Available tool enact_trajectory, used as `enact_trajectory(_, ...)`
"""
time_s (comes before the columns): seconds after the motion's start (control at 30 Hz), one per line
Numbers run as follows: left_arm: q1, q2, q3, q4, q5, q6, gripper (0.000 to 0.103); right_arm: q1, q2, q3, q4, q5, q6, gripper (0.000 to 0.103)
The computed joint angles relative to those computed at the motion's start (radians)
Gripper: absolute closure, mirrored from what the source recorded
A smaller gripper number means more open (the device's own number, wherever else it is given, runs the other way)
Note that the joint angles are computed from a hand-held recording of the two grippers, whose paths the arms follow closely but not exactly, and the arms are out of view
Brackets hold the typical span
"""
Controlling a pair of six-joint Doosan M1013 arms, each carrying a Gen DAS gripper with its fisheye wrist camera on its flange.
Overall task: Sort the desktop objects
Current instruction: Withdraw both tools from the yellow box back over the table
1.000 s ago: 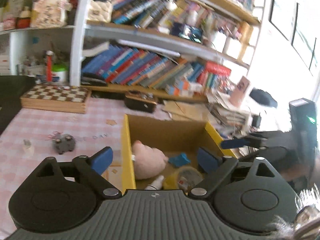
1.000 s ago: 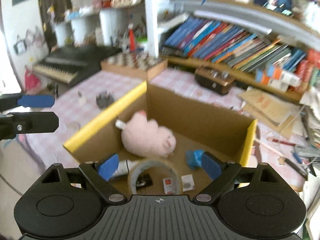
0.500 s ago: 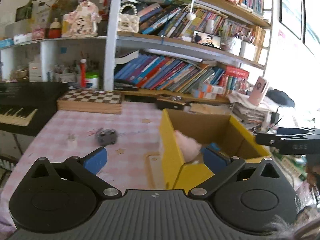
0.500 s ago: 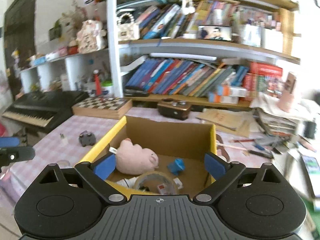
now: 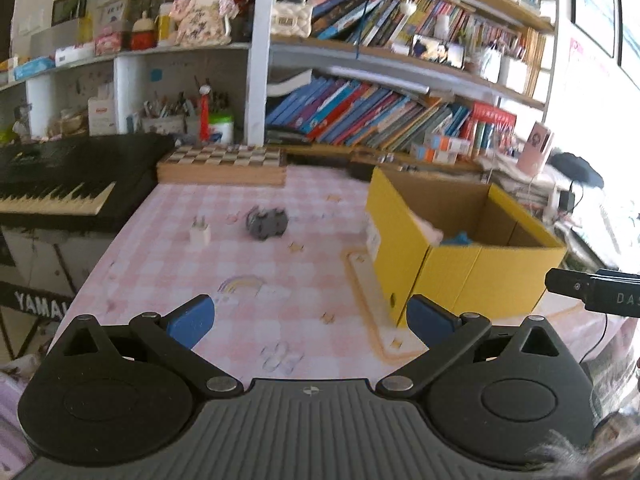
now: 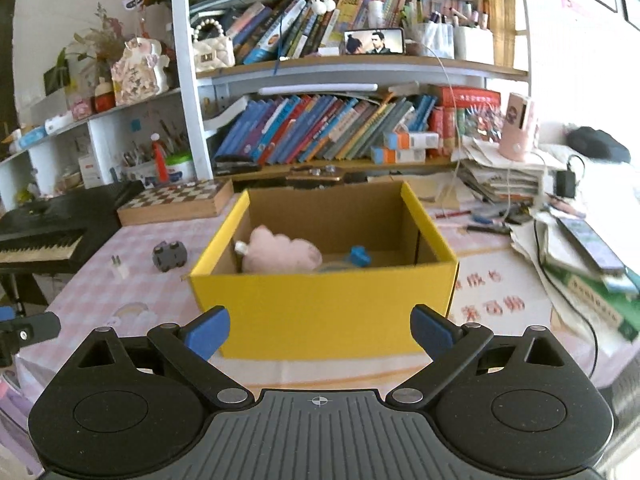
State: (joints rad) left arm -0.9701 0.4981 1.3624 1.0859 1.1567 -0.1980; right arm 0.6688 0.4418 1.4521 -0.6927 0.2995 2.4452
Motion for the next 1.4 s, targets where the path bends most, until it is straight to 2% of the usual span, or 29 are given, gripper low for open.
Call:
enact_trajectory(0.13, -0.007, -0.027, 0.040, -0.024, -0.007, -0.017, 0.000, 0.037, -0.006, 0.015, -0.013, 0.059, 0.065, 0.004)
enact_trajectory(0.43, -0.011, -0.077, 0.123, -0.062, -0.036, -0.028, 0.000, 0.091, -0.008, 0.023, 0.073, 0.087, -0.037, 0.004)
enact_trajectory(0.7, -0.015, -0.111, 0.175, -0.071, -0.034, -0.029, 0.000, 0.117, 0.006, 0.001, 0.169, 0.115, -0.123, 0.004)
enact_trajectory(0.97, -0.023, -0.154, 0.237, -0.047, -0.009, -0.083, 0.000, 0.145, 0.024, -0.026, 0.261, 0.109, -0.230, 0.004)
enact_trajectory(1.13, -0.027, -0.176, 0.267, -0.041, 0.020, -0.117, 0.000, 0.161, 0.038, -0.052, 0.342, 0.101, -0.346, 0.004)
enact_trajectory(1.4, -0.027, -0.188, 0.285, -0.040, 0.041, -0.121, 0.000, 0.171, 0.062, -0.091, 0.421, 0.100, -0.469, 0.004)
